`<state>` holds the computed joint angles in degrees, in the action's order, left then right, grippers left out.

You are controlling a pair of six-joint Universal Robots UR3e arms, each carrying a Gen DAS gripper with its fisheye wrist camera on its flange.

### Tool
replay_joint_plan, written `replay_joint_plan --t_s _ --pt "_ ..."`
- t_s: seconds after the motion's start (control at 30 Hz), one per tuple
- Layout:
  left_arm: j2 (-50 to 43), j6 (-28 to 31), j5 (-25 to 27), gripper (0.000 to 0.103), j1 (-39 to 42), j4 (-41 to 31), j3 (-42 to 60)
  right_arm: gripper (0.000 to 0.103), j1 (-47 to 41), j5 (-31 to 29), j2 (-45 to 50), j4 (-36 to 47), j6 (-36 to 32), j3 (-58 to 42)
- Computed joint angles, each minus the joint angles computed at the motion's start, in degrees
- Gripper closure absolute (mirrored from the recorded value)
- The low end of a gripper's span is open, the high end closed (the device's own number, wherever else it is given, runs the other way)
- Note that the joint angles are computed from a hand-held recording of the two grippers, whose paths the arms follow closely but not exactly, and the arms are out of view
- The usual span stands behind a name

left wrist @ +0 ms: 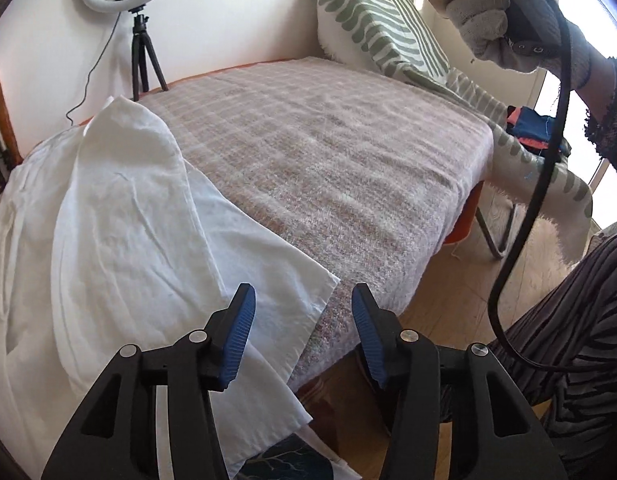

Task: Fold small clothes

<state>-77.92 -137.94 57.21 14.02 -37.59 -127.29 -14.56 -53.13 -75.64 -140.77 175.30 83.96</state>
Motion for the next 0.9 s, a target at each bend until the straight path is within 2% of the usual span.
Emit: replay_joint_plan --t_s 0.07,0.13,0.17,0.2,0.23,0.33,0.43,0.53,0.57,0.6,0.63,0.73,0.83,0.87,0.9 --pt "-1.54 -2.08 1.71 0.056 -0.75 2.95 -0.35 0.057 0.19 1.26 2.05 -0.22 -0.06 -0.63" --pt "-2.22 -4.70 2.36 0.064 -1.16 7.87 -1.91 0.057 1.04 2.52 5.50 -0.14 0.83 -2.97" --pt "-2.83 -5.77 2.48 0.075 -1.27 9.70 -2.22 0.057 1.55 2.94 7.20 0.02 1.20 -4.24" --pt "-3.34 -6.55 2.10 0.091 -0.88 11.31 -2.64 0.057 2.47 2.58 9.33 0.38 1.88 -6.43" --pt "-3.55 -6.77 0.95 0.096 0.26 10.15 -2.09 0.057 3.43 1.87 11.22 0.73 2.22 -8.41" --pt "-2.23 -5.44 -6.22 0.098 6.26 -3.50 1.82 0.057 6.01 -0.25 15.81 2.51 2.66 -13.95" --pt "4.15 -1.06 -12.57 0.098 12.97 -16.85 2.36 0.057 7.57 -0.49 19.39 3.62 2.98 -18.19" --pt "9.67 2.20 -16.01 0.098 17.06 -24.51 2.11 0.056 9.36 -0.79 24.01 5.46 4.08 -23.85" --pt "11.26 3.14 -16.83 0.098 18.25 -26.93 2.09 0.053 10.04 -0.74 25.93 6.46 4.54 -26.27" --pt "12.61 4.26 -17.99 0.098 19.66 -30.02 2.42 0.043 10.89 -1.08 28.05 7.49 5.12 -28.92" --pt "13.77 5.15 -18.93 0.098 20.67 -32.31 2.63 0.035 11.82 -1.76 30.09 8.52 5.78 -31.69" --pt "15.67 8.13 -19.92 0.098 22.44 -36.96 3.06 0.034 14.09 -1.80 36.45 12.53 6.91 -40.76" --pt "15.31 8.90 -19.48 0.098 22.53 -37.29 2.74 0.035 15.66 0.14 42.68 15.97 7.87 -49.59" --pt "14.79 8.66 -19.29 0.098 22.41 -36.58 2.53 0.036 16.35 -0.32 44.80 17.20 8.22 -52.79" --pt "14.58 9.05 -19.32 0.098 22.70 -37.21 2.65 0.052 17.26 -2.08 47.08 18.72 8.78 -56.52"
